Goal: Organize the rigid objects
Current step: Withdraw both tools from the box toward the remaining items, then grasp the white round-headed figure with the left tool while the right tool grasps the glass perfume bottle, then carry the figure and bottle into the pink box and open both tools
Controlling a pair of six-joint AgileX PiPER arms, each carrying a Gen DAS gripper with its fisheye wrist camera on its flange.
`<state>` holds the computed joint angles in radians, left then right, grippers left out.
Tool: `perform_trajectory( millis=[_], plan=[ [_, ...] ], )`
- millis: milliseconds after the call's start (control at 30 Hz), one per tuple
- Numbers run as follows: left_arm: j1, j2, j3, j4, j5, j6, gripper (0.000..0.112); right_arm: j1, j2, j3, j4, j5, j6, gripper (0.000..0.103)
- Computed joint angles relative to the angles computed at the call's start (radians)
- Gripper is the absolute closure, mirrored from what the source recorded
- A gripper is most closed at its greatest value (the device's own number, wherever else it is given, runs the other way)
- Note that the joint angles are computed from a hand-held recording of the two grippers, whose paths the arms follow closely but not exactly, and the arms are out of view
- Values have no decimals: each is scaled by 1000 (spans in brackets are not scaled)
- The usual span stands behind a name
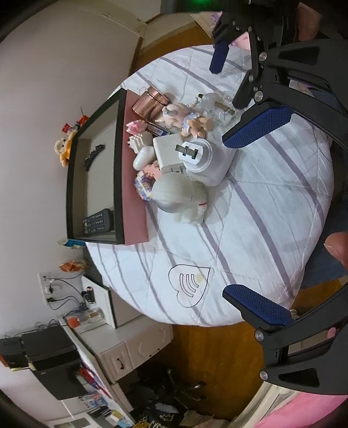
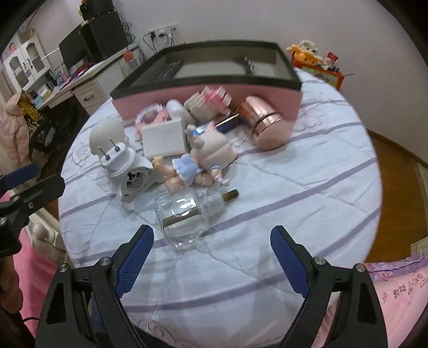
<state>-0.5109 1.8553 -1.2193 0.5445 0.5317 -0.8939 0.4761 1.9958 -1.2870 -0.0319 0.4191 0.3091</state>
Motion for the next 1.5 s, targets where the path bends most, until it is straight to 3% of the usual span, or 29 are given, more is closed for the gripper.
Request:
perform_trajectory(
  millis=[100, 300, 367, 833, 967, 1067, 1100, 1133, 1233, 1367, 1500],
  plan=[
    [14, 20, -13, -36, -9, 30, 10, -4, 44, -31, 32, -10, -22, 13],
    [39, 56, -49, -78, -19, 75, 10, 22, 82, -49, -143, -59, 102, 14],
    [46, 69, -65, -83, -22, 85, 10, 30, 74, -38, -214, -60, 157, 28],
    [77, 235, -268, -74, 16, 144, 10, 9, 71, -52, -132, -45, 51, 28],
    [109, 294, -314, -146, -19, 209, 11, 6, 74, -62, -126, -38, 42, 28],
    [158, 295, -289, -363, -106, 395, 25, 6, 73, -65, -127, -34, 44, 28],
    [165, 291, -281, -408, -120, 434, 38, 5, 73, -65, -124, -34, 42, 28],
    [165, 289, -278, -419, -123, 450, 60, 4, 71, -65, -121, -35, 43, 28],
    [141, 286, -259, -338, -139, 389, 59, -1, 62, -59, -105, -42, 33, 28],
    [165, 253, -204, -465, -183, 501, 59, -5, 42, -41, -95, -54, 23, 28],
    [165, 197, -151, -429, -198, 471, 59, -12, 11, -24, -78, -62, 13, 28]
  ],
)
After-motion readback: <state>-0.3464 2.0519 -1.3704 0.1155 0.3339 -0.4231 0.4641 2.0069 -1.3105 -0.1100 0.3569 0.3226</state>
